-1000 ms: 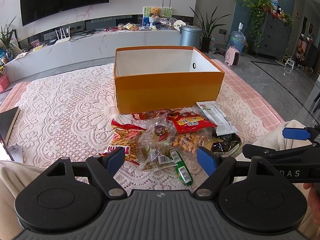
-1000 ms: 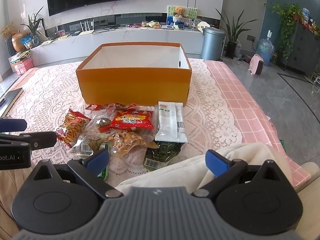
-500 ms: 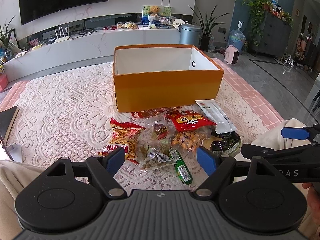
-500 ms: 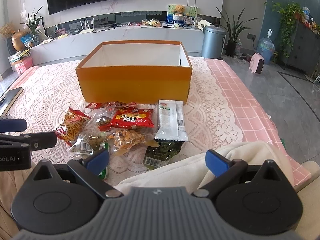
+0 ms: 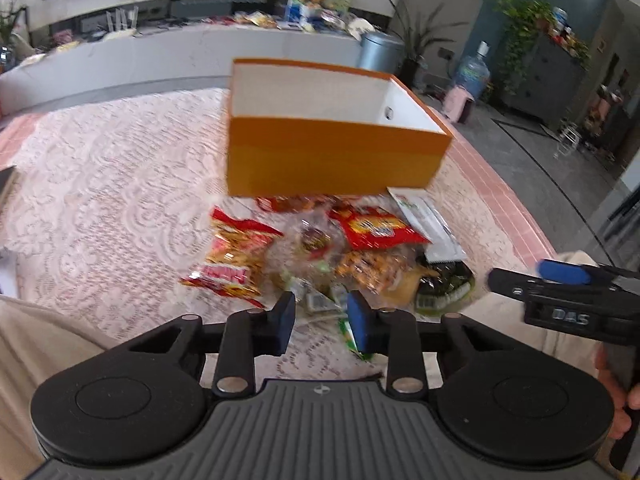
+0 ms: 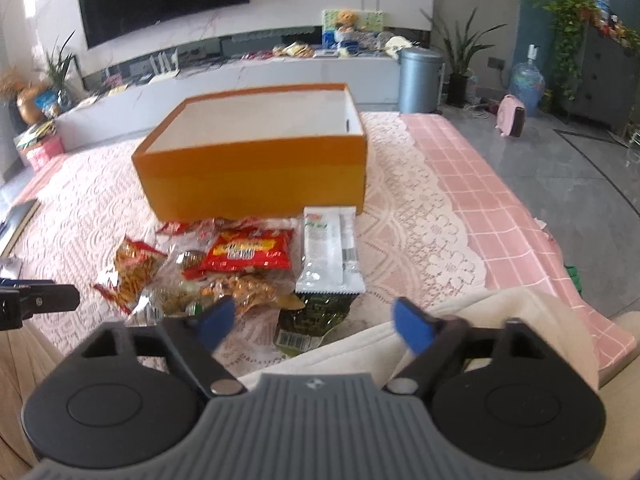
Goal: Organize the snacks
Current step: 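Grasp the green snack stick with the left gripper while the right gripper grasps the clear nut bag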
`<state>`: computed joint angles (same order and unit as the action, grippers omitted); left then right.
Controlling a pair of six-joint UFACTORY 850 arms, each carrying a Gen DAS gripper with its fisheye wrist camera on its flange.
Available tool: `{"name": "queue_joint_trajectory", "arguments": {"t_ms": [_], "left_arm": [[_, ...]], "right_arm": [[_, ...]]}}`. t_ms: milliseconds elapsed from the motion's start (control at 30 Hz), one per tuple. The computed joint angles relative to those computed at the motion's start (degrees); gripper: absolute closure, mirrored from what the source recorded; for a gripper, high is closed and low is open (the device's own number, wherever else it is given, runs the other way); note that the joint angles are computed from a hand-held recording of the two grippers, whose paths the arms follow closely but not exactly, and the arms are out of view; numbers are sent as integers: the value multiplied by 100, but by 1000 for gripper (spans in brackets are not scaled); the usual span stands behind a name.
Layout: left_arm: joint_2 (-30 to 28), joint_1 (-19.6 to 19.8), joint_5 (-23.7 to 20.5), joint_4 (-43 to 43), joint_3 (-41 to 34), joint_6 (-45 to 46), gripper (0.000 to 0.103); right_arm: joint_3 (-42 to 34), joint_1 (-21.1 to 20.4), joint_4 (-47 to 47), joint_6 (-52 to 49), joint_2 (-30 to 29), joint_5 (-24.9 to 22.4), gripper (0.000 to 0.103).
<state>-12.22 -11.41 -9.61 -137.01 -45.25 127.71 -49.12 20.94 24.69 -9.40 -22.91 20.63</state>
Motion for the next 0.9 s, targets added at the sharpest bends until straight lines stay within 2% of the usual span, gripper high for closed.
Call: {"name": "queue_joint_trajectory", "arguments": {"t_ms": [33, 100, 167, 267, 400, 500, 633, 767, 900], "left_arm": [[-47, -5, -47, 396, -26, -419, 66], [-202, -6, -123, 1385, -128, -1468, 47], [-380, -9, -219, 2239, -247, -2330, 44], [-633, -6, -330, 3005, -427, -3176, 45], [-991, 62, -570, 3465, -672, -3877, 47], [-1200, 19, -516, 3671, -833, -4115, 54], [-1454, -57, -424, 4139, -1043, -4601, 57], [-1704, -118, -275, 4830, -1284, -5371, 60], [-1907, -197, -117, 5893, -1505, -6489, 64]], "right_arm": [[-48, -10, -112, 52, -51, -88, 30], [-114, -37, -456, 334, -132, -199, 30], [-172, -54, -743, 572, -220, -239, 35], [-262, -80, -1183, 856, -346, -255, 45], [-385, -133, -1545, 1130, -484, -232, 46], [-442, -173, -1764, 1274, -558, -125, 46], [-567, -253, -2236, 1755, -700, -70, 46], [-686, -328, -2787, 2286, -839, -39, 46], [-741, -375, -3235, 2640, -942, 87, 46]]}}
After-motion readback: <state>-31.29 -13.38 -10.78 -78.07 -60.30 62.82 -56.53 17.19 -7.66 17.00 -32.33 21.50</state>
